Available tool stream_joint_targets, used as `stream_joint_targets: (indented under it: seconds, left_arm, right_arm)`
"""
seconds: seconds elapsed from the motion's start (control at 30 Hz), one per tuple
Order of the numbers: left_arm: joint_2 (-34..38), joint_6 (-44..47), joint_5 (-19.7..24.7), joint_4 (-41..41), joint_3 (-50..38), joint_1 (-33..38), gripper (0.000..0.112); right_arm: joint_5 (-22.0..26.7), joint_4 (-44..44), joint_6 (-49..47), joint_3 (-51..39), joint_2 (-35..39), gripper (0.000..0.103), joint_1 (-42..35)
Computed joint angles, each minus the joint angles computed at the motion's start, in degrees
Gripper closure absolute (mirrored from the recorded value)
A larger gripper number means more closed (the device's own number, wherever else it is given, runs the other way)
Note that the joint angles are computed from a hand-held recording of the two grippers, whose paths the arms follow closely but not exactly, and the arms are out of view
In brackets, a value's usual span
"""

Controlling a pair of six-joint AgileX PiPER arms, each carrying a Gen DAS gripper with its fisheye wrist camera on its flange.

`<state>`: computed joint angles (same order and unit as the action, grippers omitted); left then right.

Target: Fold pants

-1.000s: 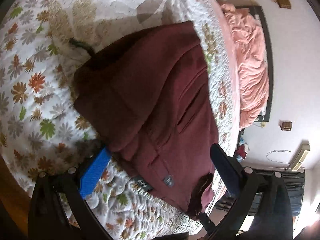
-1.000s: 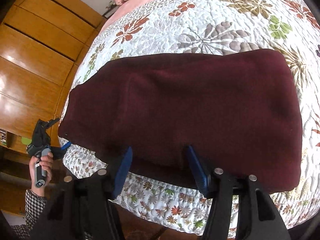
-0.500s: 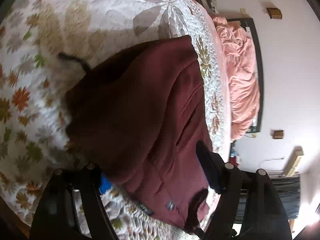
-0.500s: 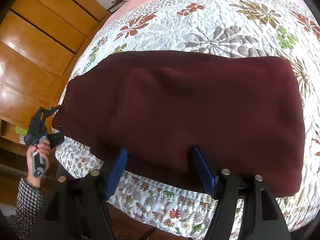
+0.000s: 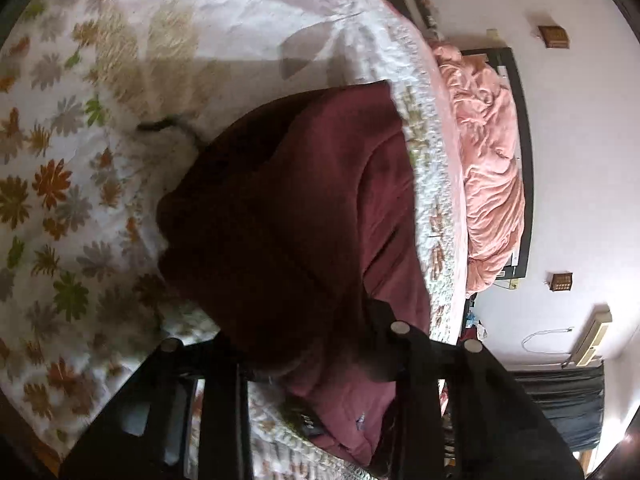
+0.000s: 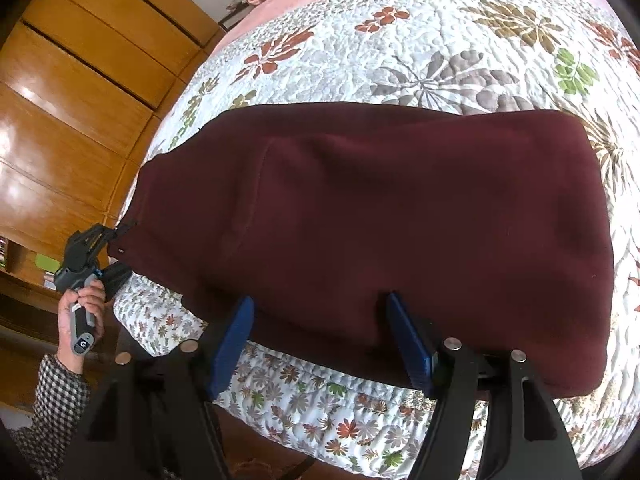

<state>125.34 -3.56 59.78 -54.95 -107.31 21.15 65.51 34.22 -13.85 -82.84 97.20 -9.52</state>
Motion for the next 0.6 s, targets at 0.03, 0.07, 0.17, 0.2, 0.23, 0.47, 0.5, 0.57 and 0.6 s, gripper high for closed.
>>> stream_joint_targets:
  seconds: [0.03,0.07,0.17,0.2,0.23,0.47,0.5,0.57,0.6]
  left_arm:
    - [-0.9,1.0,-0.5,-1.3,0.4,-0.1,0.086]
    - [-1.1,1.8,-0.8,-2.1,0.1,-0.4,0.086]
    - [-2.4,4.0,-1.2,-2.9,-2.0,-1.7,0.087]
    - [-2.5,3.8,-1.2,-2.4,-2.9,-2.3,0.087]
    - [-3.0,4.2,-1.3,-2.2,-3.2,-2.7,0.087]
    - [-5.1,5.1,-2.0,1.2,-8.0,-7.3,0.086]
    - [-5.3,5.3,-2.0,1.9,-8.6,-7.9,0.086]
    - [-5.2,5.0,-1.3,4.9,-11.5,-10.0,0.086]
    - [-5.0,4.9,-0.9,6.3,-13.2,-11.1,0.085]
  right_arm:
    - [0.1,0.2,0.0,0.0,0.0,0.034,-0.1]
    - [0.1,0.2,-0.1,0.0,0.0,0.033,-0.1]
    - [0.1,0.6,-0.8,0.2,0.0,0.033,-0.5]
    - [0.2,0.8,-1.0,0.2,0.0,0.033,-0.7]
    - [0.2,1.3,-1.1,0.3,0.0,0.033,-1.0]
    - [1.3,4.4,-2.5,0.1,-1.4,0.034,-3.8]
    - [1.2,4.3,-2.4,0.1,-1.8,0.034,-4.1]
    - [1.3,5.4,-2.8,0.0,-2.4,0.034,-5.5]
    - [1.3,5.7,-2.7,-0.2,-2.4,0.034,-5.9]
